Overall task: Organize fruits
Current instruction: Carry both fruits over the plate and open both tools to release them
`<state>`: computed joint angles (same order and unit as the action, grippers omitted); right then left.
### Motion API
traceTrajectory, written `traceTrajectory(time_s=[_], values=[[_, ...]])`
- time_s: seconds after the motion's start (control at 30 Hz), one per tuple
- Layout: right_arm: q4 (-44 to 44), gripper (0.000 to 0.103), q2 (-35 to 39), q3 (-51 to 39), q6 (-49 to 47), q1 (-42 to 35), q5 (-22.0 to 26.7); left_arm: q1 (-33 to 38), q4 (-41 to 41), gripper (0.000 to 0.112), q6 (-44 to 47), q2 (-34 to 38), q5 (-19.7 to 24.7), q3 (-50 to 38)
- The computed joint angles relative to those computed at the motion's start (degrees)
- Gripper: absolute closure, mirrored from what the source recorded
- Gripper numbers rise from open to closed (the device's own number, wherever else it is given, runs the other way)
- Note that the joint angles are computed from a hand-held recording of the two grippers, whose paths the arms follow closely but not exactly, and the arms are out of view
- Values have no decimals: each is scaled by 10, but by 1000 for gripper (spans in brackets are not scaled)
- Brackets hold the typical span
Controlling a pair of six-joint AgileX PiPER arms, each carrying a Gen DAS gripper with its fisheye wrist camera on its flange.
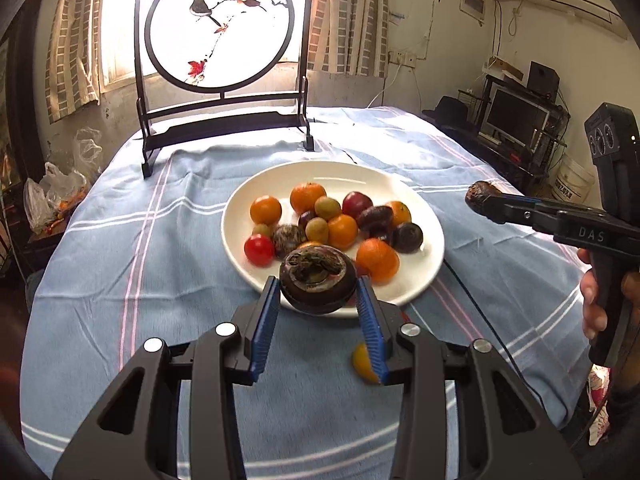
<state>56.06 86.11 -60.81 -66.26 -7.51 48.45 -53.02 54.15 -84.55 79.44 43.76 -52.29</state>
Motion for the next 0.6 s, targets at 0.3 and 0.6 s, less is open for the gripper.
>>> traceTrajectory(time_s=[0.3, 0.6], values=[[-116, 56, 156, -170, 174, 149, -106, 185, -187, 68, 218, 146, -131, -124], [11, 40, 29, 7, 1, 97, -109, 109, -68, 45, 73, 41, -125, 3]])
